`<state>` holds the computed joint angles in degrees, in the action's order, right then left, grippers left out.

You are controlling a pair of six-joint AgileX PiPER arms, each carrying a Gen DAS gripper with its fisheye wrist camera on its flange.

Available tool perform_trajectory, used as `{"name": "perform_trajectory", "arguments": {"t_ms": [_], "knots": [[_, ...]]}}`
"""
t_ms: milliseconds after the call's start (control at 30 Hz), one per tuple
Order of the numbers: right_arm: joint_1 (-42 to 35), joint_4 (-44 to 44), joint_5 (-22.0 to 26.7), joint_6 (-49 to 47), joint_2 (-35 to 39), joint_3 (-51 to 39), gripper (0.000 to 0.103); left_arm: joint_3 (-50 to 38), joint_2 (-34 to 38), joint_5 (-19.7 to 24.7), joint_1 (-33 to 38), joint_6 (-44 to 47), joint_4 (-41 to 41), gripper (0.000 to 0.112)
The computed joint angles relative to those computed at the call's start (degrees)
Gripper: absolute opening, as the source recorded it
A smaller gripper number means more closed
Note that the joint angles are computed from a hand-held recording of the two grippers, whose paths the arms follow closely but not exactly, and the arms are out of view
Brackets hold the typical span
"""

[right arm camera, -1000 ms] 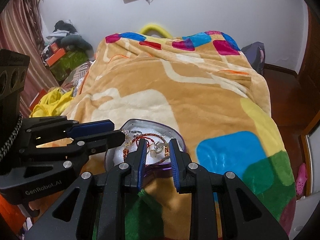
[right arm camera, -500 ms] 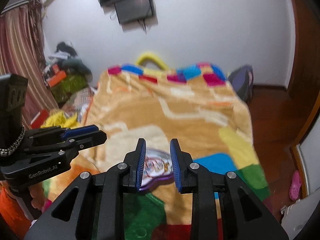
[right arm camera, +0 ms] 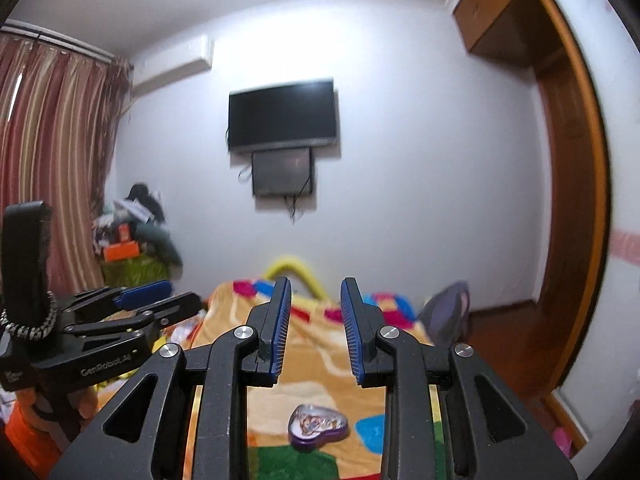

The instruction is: Organize jewelry

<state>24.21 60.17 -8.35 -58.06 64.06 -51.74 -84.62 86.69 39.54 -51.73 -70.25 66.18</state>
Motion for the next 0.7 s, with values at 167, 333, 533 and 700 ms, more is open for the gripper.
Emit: {"name": "perform_trajectory", "arguments": {"t_ms": [167, 333, 533, 700], "knots": [[8.5, 10.4, -12.4, -10.5, -3.0, 3.3, 0.044, 4.8, -4.3, 6.3, -5.7, -7.9, 8.6, 0.070], [10.5, 12.0, -16.2, -10.4, -2.2, 3.8, 0.076, 7.9, -6.2, 9.3, -7.9, -12.8, 11.4, 0.095], [15.0, 15.4, -24.1, -13.3, -2.9, 5.2, 0.101, 9.8, -7.4, 11.6, -9.4, -14.1, 11.3, 0.098], [15.8, 17.4, -25.1, -14.9, -3.5, 5.8, 0.102, 10.7, -7.5, 13.6, -11.3, -15.0, 11.9, 0.098]]}}
